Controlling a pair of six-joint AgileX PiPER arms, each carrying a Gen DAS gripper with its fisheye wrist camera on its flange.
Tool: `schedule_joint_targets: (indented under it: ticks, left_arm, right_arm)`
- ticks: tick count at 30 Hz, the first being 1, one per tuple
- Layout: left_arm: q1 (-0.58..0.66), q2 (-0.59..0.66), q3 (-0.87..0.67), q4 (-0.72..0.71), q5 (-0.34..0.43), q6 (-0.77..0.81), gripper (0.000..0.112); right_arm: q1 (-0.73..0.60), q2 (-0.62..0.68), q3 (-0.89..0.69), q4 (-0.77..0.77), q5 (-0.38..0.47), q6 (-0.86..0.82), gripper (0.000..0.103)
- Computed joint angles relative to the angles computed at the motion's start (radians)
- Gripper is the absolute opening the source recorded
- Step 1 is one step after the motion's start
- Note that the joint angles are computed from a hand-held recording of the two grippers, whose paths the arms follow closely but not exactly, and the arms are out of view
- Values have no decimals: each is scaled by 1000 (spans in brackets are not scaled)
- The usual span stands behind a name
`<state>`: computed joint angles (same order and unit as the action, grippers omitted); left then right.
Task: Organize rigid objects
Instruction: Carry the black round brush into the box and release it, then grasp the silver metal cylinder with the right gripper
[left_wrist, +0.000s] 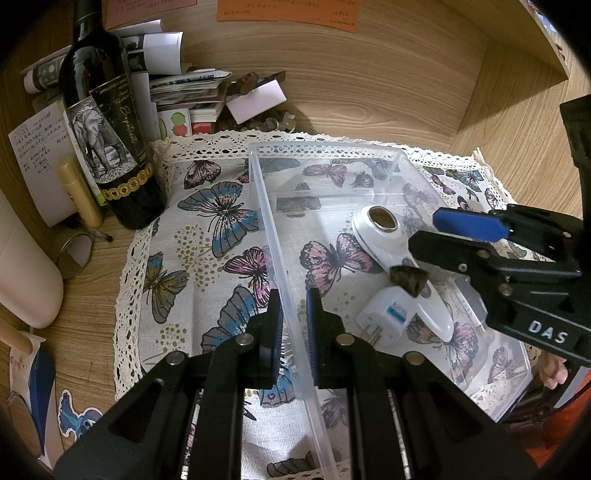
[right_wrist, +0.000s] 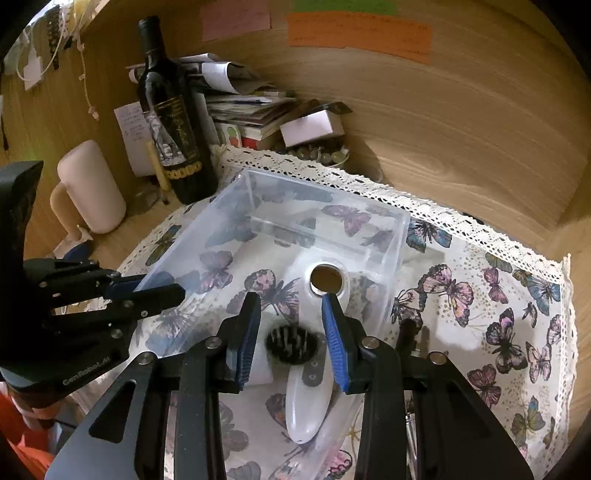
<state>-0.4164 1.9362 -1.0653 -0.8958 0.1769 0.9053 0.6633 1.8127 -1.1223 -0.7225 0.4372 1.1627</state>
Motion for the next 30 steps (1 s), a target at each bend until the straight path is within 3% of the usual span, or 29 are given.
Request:
schedule_joint_targets:
  ticks: [3,9,15,21,30]
  left_arm:
    - [0,0,0,-1,0,2,12]
    - [2,0,0,-6,1,7,12]
    - [1,0,0,-8,0,10,12]
    - [2,0,0,-13,2,13,12]
    - [-2,-1,-2,26,0,-24,12]
  right_arm:
    - [6,-17,15,-36,4,41,39]
    - [13,-80,62,-117,29,145,40]
    - [17,-180,152,-215,98,286,41]
    - [-2,-267,257,-214,173,349,44]
    - [-43,-303,416,-138,115,395,44]
